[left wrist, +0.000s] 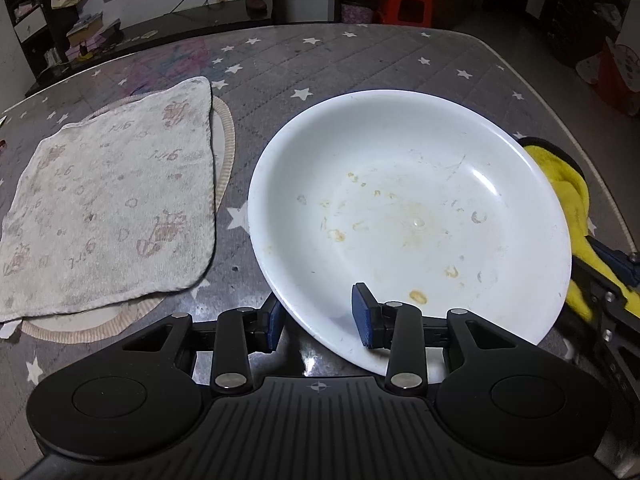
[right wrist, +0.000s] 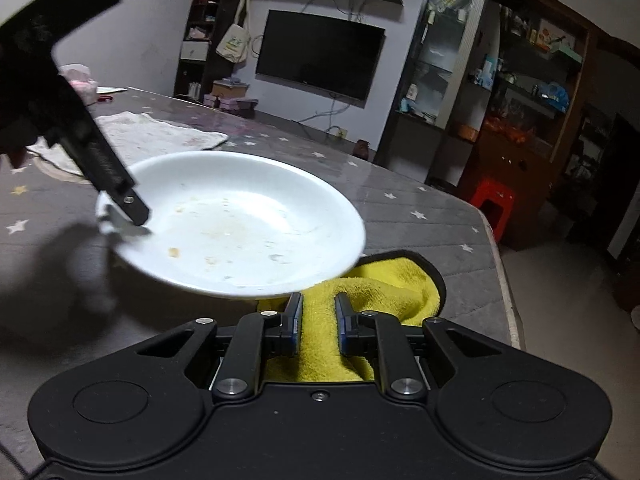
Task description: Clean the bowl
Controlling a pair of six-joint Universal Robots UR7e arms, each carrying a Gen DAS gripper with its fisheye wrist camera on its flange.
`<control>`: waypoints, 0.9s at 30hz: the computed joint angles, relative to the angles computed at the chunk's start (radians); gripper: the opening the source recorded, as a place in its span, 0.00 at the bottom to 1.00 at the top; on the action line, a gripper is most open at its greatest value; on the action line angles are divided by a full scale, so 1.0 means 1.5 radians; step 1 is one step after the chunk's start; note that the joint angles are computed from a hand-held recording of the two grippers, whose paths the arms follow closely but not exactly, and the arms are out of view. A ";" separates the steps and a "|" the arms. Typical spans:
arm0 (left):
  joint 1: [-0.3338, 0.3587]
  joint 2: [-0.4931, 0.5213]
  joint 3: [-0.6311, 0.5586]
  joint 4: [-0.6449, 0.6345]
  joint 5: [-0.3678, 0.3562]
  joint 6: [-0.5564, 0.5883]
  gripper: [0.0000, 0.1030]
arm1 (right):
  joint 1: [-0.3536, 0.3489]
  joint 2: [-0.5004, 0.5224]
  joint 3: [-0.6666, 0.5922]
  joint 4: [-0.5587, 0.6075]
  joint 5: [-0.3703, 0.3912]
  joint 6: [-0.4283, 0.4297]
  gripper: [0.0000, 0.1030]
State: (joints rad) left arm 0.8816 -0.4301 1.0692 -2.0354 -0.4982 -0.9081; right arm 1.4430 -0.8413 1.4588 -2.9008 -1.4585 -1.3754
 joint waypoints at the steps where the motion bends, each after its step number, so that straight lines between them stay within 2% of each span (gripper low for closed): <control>1: 0.000 -0.001 0.002 -0.002 -0.001 0.002 0.37 | 0.003 0.005 -0.008 0.005 -0.011 0.000 0.18; 5: 0.000 -0.009 0.009 -0.004 -0.011 -0.007 0.37 | 0.008 0.003 -0.010 0.014 -0.030 -0.003 0.21; 7: -0.003 -0.013 0.015 -0.002 -0.013 -0.014 0.37 | 0.011 0.002 -0.013 0.012 -0.041 0.003 0.27; 10: -0.008 -0.017 0.024 0.002 -0.011 -0.025 0.37 | 0.012 0.011 -0.033 0.029 -0.057 0.029 0.36; 13: -0.010 -0.018 0.022 0.005 -0.008 -0.029 0.37 | 0.012 0.025 -0.062 0.067 -0.069 0.071 0.37; 16: -0.009 -0.016 0.019 0.010 -0.008 -0.035 0.37 | 0.006 0.031 -0.071 0.084 -0.060 0.104 0.35; 19: -0.007 -0.012 0.013 0.015 -0.010 -0.035 0.38 | 0.001 0.023 -0.073 0.111 -0.046 0.131 0.20; 27: 0.004 -0.003 -0.009 0.029 -0.003 -0.010 0.37 | -0.015 -0.040 0.010 0.092 0.012 0.085 0.17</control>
